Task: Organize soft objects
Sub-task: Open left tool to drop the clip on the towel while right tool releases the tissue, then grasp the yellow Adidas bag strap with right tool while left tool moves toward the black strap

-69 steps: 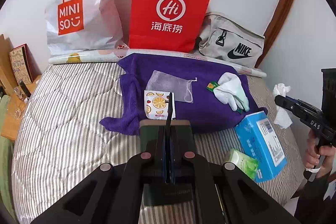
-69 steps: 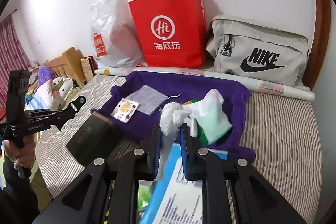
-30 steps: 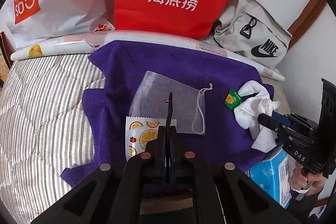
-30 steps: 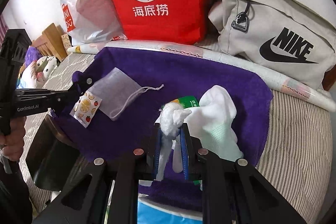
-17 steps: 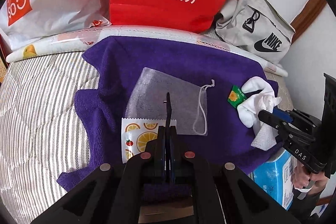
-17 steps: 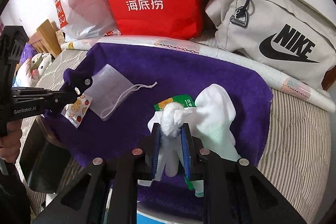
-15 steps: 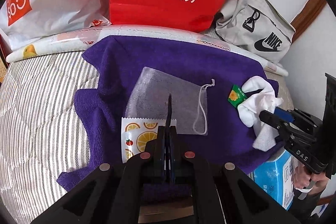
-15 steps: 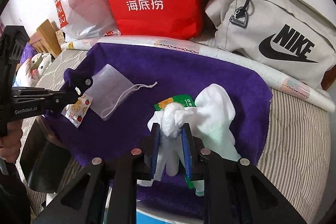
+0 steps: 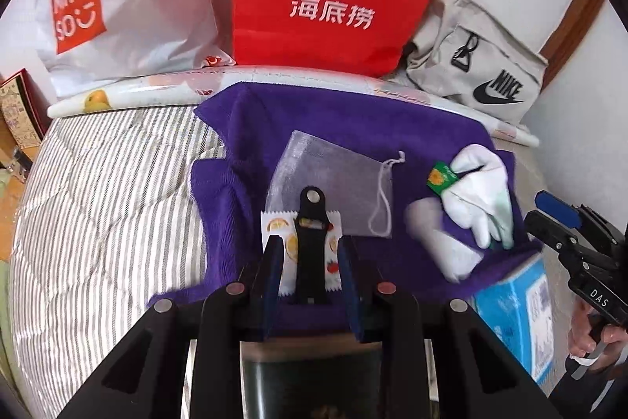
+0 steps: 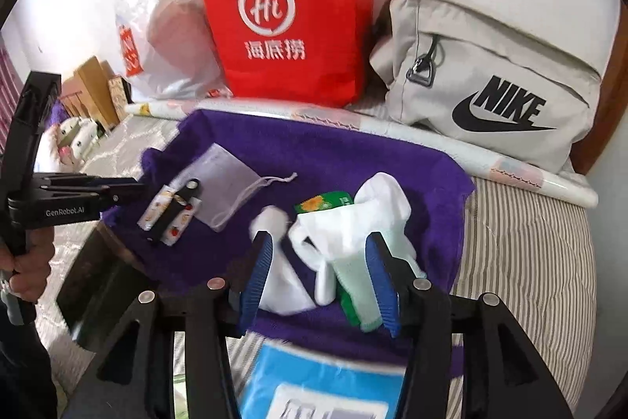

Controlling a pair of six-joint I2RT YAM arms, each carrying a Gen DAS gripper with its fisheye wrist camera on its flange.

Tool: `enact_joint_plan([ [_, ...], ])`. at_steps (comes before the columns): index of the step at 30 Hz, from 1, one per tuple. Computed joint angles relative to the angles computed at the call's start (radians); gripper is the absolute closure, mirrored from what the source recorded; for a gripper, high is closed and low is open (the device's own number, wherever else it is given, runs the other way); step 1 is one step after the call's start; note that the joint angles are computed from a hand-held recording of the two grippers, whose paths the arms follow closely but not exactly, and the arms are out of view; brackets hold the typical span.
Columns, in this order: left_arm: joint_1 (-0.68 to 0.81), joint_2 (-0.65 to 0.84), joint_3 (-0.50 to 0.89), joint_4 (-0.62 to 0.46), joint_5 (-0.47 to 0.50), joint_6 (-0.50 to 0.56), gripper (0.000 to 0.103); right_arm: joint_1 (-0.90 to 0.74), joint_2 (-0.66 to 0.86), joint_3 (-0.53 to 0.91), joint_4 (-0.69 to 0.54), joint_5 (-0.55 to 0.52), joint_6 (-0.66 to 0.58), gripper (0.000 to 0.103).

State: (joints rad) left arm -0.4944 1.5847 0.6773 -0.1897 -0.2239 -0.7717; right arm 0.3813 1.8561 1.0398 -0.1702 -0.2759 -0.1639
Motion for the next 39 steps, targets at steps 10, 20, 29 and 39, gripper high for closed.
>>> enact_joint_plan([
  [10, -0.236, -0.274, -0.152, -0.111, -0.152, -0.208, 0.076, -0.001, -0.3, -0.256, -0.018, -0.107, 0.025, 0.053],
  [20, -0.502, -0.423, -0.27, -0.198, -0.229, -0.448, 0.075, 0.161, -0.547, -0.494, -0.065, -0.084, 0.07, 0.053],
  [29, -0.771, -0.466, -0.336, -0.273, -0.331, -0.702, 0.069, 0.381, -0.66, -0.686, 0.017, -0.006, 0.205, 0.047],
  [39, -0.878, -0.419, -0.384, -0.225, -0.333, -0.792, 0.069, 0.521, -0.559, -0.769, 0.176, 0.213, 0.275, 0.019],
])
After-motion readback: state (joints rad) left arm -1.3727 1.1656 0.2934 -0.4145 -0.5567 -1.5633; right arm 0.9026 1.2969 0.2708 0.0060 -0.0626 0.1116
